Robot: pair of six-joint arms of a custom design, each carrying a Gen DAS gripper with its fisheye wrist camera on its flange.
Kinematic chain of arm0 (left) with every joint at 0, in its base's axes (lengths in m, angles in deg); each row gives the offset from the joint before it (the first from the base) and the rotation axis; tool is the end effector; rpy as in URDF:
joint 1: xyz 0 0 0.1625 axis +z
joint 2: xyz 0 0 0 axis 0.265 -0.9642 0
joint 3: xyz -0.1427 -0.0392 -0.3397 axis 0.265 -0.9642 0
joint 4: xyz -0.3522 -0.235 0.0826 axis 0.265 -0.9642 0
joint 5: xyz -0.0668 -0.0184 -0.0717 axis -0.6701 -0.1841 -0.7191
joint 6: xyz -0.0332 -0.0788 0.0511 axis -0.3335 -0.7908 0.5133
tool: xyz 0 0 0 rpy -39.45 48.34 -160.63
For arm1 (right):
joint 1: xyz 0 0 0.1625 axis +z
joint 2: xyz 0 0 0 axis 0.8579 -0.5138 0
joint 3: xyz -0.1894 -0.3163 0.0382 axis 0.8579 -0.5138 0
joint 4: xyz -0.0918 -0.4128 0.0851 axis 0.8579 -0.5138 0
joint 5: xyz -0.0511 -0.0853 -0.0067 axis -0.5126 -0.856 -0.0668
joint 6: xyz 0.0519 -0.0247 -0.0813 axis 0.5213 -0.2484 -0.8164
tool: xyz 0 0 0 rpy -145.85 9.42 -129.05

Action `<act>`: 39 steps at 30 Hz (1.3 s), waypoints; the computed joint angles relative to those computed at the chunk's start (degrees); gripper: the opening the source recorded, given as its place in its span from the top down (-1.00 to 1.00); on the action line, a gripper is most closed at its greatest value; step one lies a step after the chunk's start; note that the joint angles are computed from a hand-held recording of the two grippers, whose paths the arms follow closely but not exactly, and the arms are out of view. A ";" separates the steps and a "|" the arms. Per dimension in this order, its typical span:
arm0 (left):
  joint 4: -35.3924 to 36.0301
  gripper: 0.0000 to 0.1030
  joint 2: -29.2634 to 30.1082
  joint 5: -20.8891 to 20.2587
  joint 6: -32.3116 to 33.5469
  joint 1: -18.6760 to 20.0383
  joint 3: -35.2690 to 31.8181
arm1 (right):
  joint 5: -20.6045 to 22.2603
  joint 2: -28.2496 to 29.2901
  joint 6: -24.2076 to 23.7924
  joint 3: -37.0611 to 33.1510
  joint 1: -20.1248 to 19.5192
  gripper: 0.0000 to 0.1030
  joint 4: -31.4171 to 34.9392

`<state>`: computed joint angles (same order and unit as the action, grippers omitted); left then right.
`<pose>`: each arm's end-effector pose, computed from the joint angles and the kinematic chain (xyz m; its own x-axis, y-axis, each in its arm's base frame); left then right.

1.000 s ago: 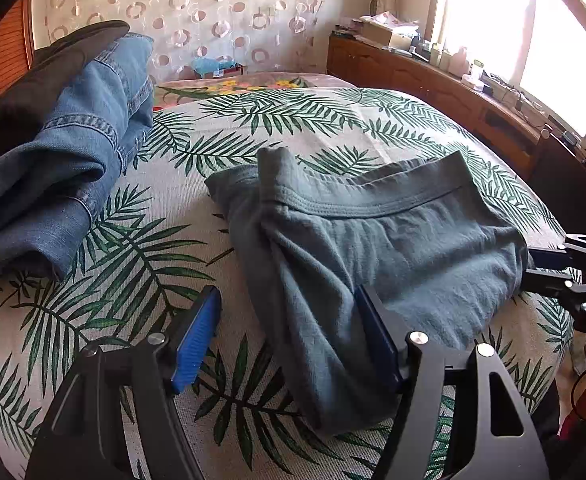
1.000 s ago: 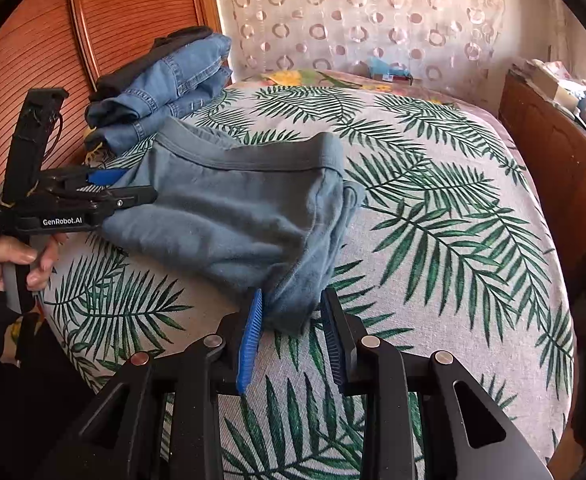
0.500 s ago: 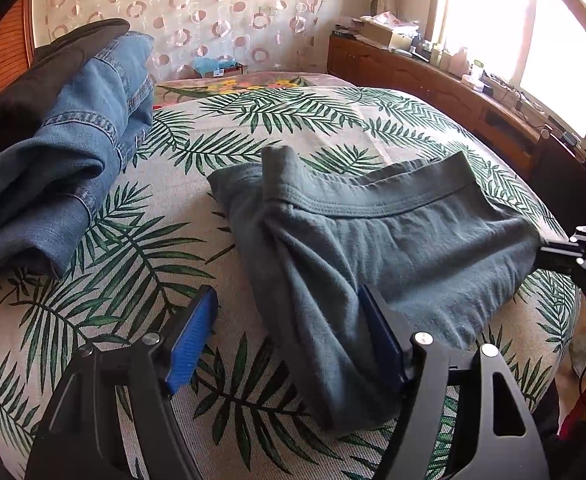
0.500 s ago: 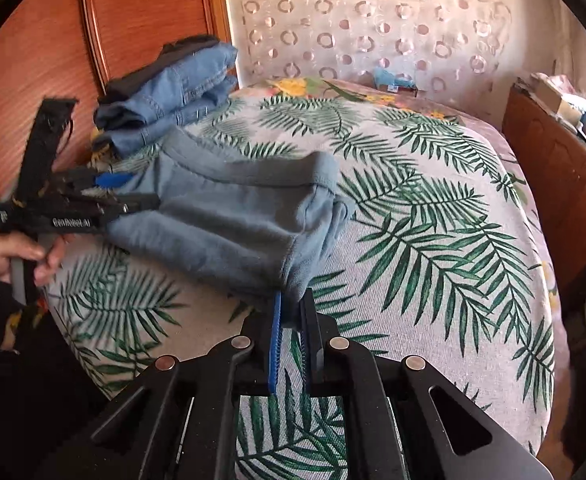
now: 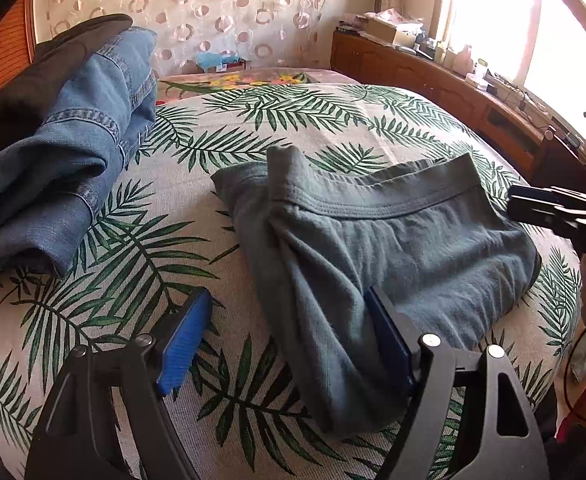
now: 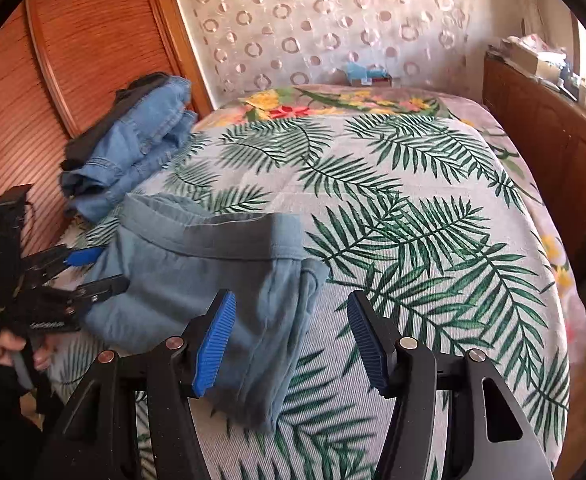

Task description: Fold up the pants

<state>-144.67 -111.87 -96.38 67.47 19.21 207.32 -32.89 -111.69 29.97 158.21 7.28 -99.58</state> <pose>-0.2230 -0.3953 -0.0507 -0.6993 0.3820 -0.6042 0.6293 0.7299 -0.2669 0.0027 -0.3359 0.2688 -0.7945 -0.2203 0.5659 -0.5448 0.6703 -0.5039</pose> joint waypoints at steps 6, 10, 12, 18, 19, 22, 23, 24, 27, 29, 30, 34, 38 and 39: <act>3.29 -0.52 -1.50 0.93 0.10 -0.42 -1.40 | -4.43 8.01 1.65 -3.81 3.22 -0.17 -1.74; 1.55 -0.40 -1.55 0.68 1.62 0.74 -2.58 | -6.34 10.67 2.81 -5.50 4.53 -0.16 -2.05; 2.60 -0.29 -1.13 0.28 2.06 1.80 -3.82 | -6.59 11.15 3.04 -5.71 4.87 -0.05 -2.45; 3.74 -0.21 0.76 -2.39 2.76 5.15 -6.92 | -7.33 13.60 3.38 -6.74 5.89 0.23 -3.28; 3.39 -0.21 0.92 -3.03 2.84 5.53 -7.17 | -7.38 14.17 3.51 -7.01 6.06 0.27 -3.49; 2.82 -0.20 1.26 -3.84 3.00 6.14 -7.76 | -7.09 15.05 3.41 -7.45 6.16 0.44 -3.65; 2.65 -0.17 1.39 -3.98 3.19 6.20 -7.87 | -6.99 15.26 3.39 -7.55 6.10 0.47 -3.66; 2.03 -0.04 1.48 -4.63 3.81 6.34 -7.89 | -6.78 15.32 3.38 -7.61 6.02 0.55 -3.52; 0.97 0.26 1.43 -7.00 4.60 6.70 -7.85 | -5.77 15.30 3.15 -7.77 5.63 0.70 -2.61; 0.25 0.47 1.19 -8.20 4.72 6.68 -7.50 | -4.99 15.32 2.87 -7.65 5.36 0.73 -2.62; 0.21 0.55 1.11 -7.75 4.57 6.25 -7.30 | -4.68 15.26 2.68 -7.47 5.24 0.74 -2.90; -1.39 0.61 -0.01 -6.48 4.67 4.08 -5.89 | -1.76 12.61 1.44 -5.64 4.44 0.77 -3.49; -3.69 0.62 -2.01 -5.52 5.29 1.16 -3.90 | 1.25 7.79 -0.21 -3.30 4.18 0.77 -3.15; -4.25 0.62 -2.61 -5.01 5.43 0.29 -3.35 | 1.77 6.56 -0.58 -2.75 4.34 0.77 -3.09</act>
<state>-148.92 -114.48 -101.39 72.89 19.50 203.98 -31.12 -105.14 29.39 155.45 11.61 -102.67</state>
